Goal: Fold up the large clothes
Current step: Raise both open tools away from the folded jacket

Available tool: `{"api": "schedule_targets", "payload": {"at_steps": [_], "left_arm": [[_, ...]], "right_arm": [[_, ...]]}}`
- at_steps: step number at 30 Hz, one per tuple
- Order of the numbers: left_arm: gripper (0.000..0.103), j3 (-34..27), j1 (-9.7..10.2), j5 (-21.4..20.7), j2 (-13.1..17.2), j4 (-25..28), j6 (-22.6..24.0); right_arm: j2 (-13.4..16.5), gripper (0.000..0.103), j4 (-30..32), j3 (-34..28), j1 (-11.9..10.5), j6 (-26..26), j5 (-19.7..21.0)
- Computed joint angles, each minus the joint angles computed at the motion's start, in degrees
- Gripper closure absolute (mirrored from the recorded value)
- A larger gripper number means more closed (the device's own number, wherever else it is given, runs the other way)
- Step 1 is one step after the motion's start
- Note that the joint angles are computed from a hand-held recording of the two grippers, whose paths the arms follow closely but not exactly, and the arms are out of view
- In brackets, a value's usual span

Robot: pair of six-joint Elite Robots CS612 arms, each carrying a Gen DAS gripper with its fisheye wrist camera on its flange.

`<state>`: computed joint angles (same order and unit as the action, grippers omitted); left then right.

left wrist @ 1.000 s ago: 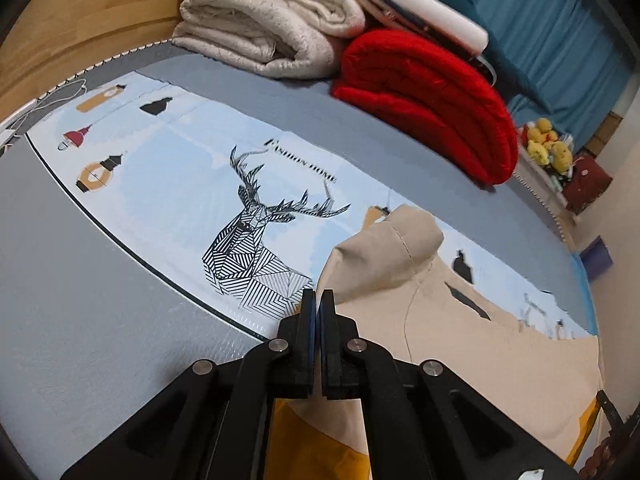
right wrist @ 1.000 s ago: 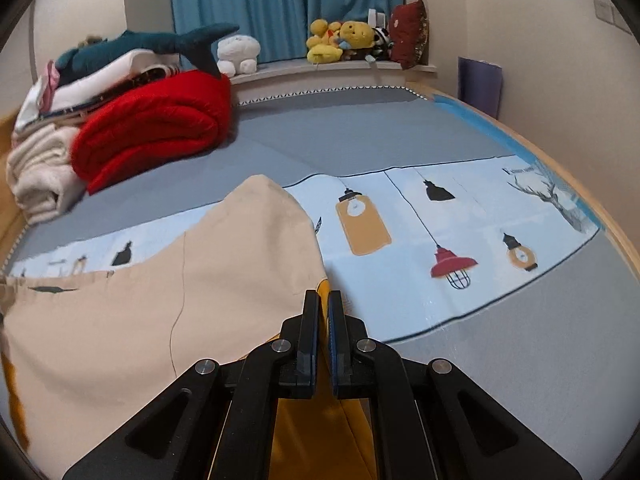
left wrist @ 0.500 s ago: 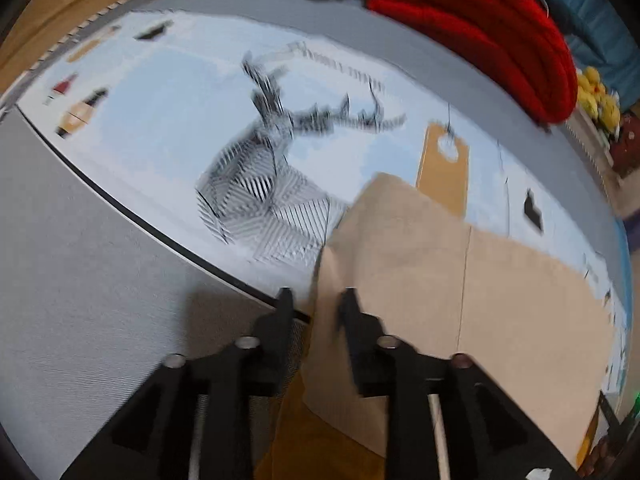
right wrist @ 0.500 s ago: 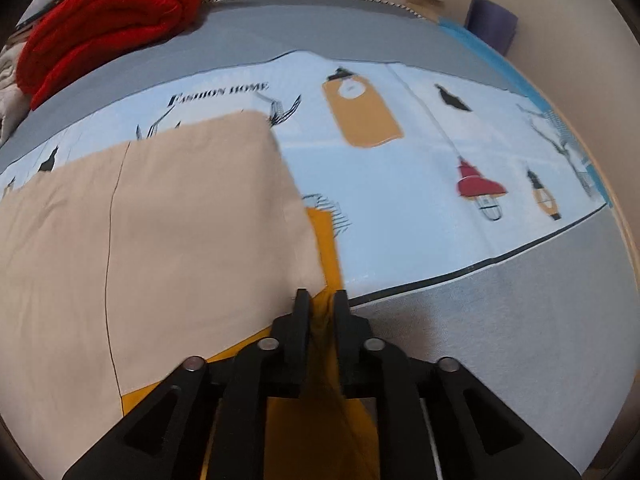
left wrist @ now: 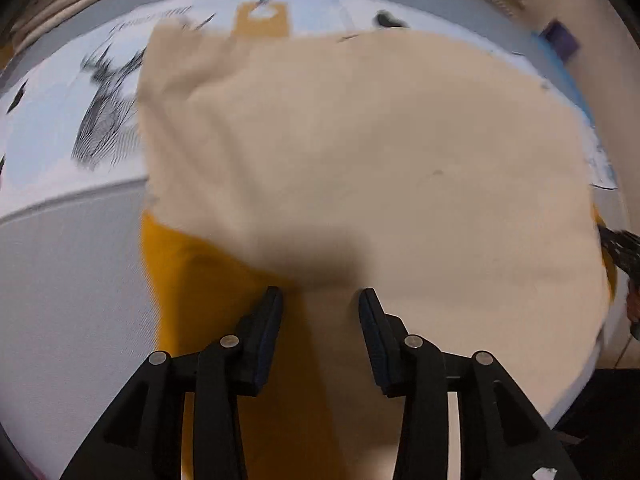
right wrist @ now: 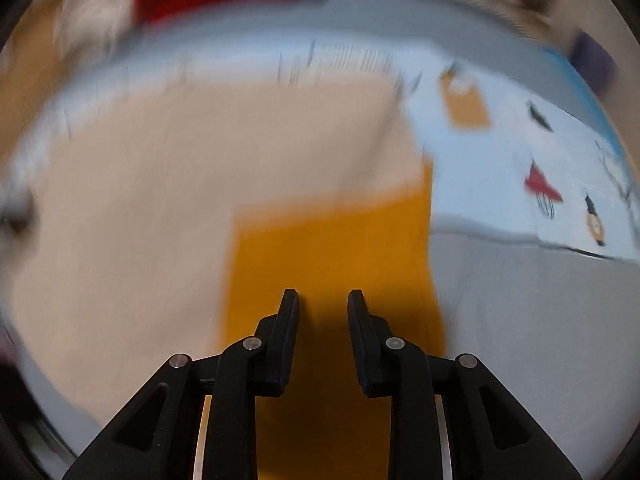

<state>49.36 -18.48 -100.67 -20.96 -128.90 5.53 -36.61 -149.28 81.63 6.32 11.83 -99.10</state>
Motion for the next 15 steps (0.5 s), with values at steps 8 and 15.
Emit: {"api": "schedule_targets", "payload": {"at_steps": [8,15], "left_arm": [[0.070,8.83,-0.28,-0.37,-5.74,3.04,9.39],[0.067,15.54,0.76,2.20,-8.78,-0.78,10.38]], "right_arm": [[-3.40,0.076,0.08,5.23,-0.24,-0.68,4.71],[-5.02,0.076,6.52,7.54,0.26,-1.05,2.63]]}}
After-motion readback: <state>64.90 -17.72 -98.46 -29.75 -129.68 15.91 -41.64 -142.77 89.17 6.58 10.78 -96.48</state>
